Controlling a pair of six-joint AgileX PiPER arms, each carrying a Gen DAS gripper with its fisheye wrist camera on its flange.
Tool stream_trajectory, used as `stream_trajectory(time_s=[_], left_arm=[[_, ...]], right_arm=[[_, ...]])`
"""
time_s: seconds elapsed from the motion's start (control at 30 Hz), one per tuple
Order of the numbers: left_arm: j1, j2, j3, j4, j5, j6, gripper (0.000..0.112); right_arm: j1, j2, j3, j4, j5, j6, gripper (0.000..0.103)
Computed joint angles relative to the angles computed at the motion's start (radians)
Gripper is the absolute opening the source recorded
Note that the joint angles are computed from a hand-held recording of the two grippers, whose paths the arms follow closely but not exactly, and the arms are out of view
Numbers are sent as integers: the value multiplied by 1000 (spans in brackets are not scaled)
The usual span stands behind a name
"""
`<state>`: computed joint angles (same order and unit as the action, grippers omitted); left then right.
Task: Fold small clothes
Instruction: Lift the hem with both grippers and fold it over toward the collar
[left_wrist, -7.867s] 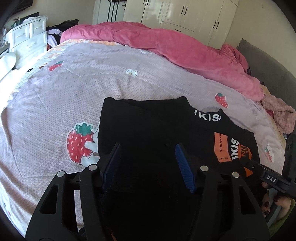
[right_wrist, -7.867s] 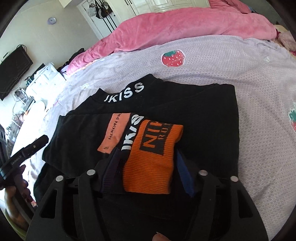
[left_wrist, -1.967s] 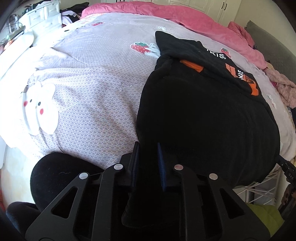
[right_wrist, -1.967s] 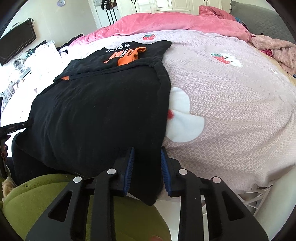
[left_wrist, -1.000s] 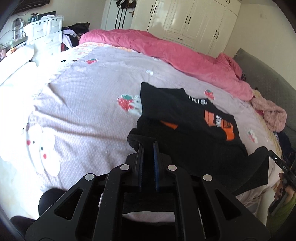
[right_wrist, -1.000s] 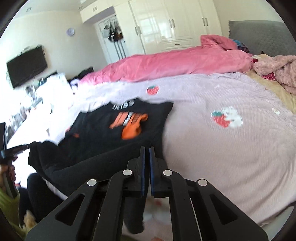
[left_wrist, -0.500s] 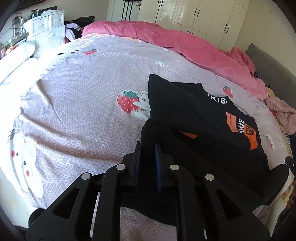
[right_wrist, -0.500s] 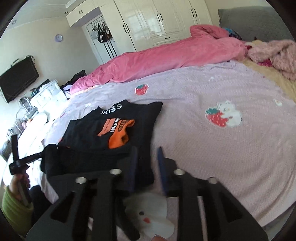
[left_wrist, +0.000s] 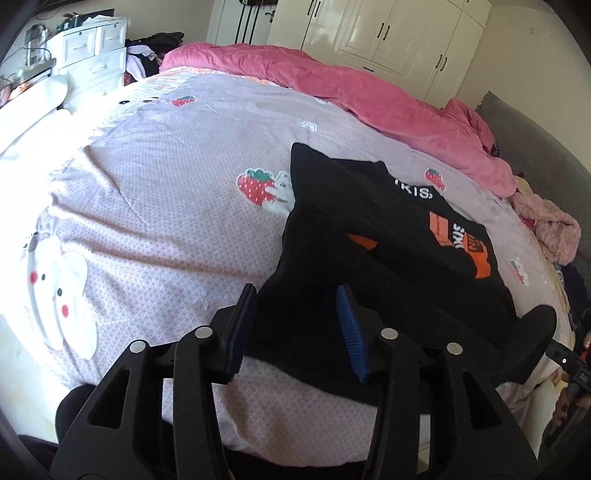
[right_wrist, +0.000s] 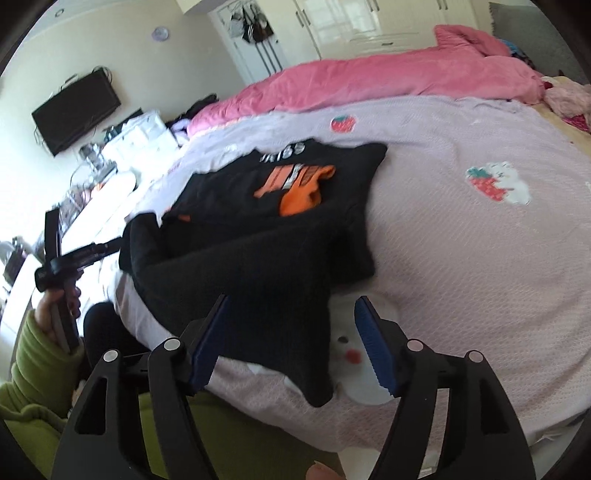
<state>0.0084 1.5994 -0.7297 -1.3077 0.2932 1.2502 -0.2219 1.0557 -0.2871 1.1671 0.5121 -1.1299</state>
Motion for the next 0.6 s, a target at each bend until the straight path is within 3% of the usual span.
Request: stream_trajectory(time_s=[0.2,0.27,0.43,0.5,0.6], left_arm=[[28,73,-15,-73,14,86,52],[22,103,-28,-118,7,136,52],[9,158,-56,-217,-7,240,52],[1,172,-66,-214,-16,244,44],[8,188,-90,-134,20,160,9]], right_arm=[[132,105,30,187,-97,-155,67],[126,125,37,248,-90,-221,65],[119,192,43,375,-86,-363,37],[113,206,42,397,-81,-392,15],[86,211,37,405,-54,-417,7]])
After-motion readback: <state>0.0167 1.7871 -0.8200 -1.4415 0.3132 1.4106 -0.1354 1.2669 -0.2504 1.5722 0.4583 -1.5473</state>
